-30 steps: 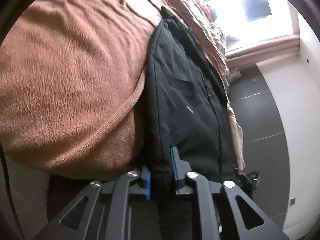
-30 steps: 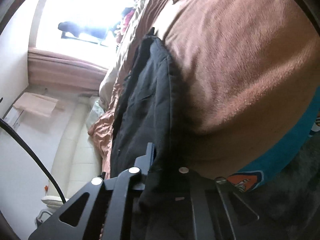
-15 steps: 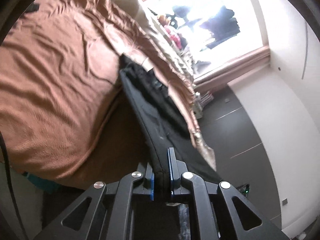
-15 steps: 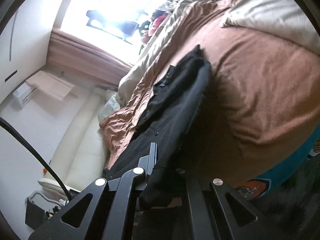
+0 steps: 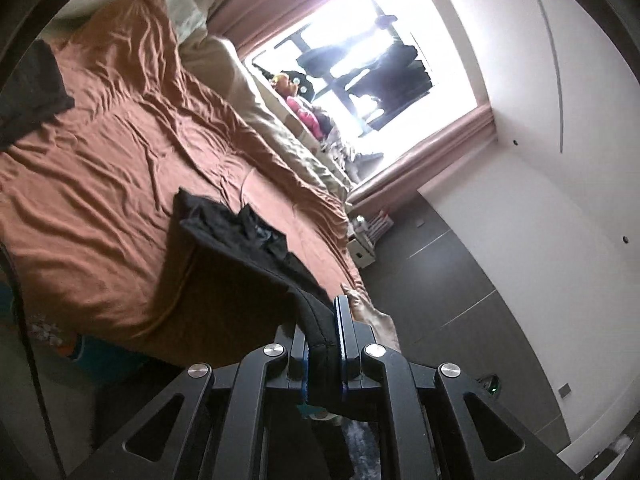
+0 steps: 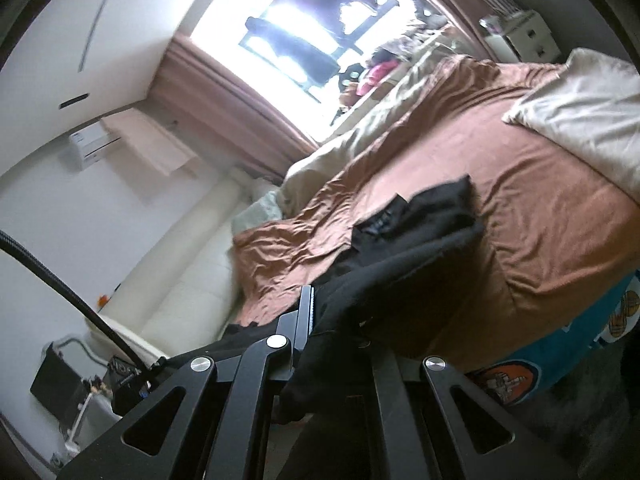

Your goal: Fold large clothes

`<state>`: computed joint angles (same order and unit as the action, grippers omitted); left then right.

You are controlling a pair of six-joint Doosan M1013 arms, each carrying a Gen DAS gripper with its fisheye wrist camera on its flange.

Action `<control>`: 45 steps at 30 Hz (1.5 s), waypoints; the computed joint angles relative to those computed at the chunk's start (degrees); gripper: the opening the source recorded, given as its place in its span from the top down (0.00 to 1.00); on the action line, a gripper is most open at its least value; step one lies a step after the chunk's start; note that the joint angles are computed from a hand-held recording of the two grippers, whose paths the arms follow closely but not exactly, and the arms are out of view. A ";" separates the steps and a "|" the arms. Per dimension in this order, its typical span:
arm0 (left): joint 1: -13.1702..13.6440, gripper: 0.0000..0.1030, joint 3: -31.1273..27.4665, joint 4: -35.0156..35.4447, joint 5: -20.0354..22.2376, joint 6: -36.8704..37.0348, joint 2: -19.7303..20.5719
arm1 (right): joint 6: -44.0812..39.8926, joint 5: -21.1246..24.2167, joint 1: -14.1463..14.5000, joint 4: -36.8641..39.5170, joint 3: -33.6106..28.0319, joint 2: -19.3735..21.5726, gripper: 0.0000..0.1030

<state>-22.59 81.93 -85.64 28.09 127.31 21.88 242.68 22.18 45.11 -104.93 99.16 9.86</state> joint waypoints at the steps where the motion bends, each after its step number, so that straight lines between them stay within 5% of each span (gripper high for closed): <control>1: -0.03 0.90 1.08 0.07 -0.45 0.04 -1.03 | 0.27 0.08 0.26 -0.54 0.28 -0.12 1.00; 9: -0.24 0.90 5.04 -1.78 -1.95 1.78 -3.86 | -1.76 0.52 1.78 0.05 1.16 -0.14 1.00; 17: -0.18 0.90 -1.76 6.20 -2.47 -4.84 -0.46 | -14.67 0.30 -0.22 10.69 -2.05 0.39 1.00; 32: 0.33 0.90 -31.03 37.25 3.45 -33.28 14.86 | -49.22 -1.84 -7.69 39.09 -18.25 7.77 1.00; 40: 0.70 0.90 -48.73 48.96 11.10 -46.26 25.62 | -70.17 2.54 -10.14 59.42 -28.79 13.69 1.00; 45: 1.01 0.90 -66.06 55.52 19.72 -55.26 35.66 | -80.95 7.31 -11.64 70.70 -36.49 17.93 1.00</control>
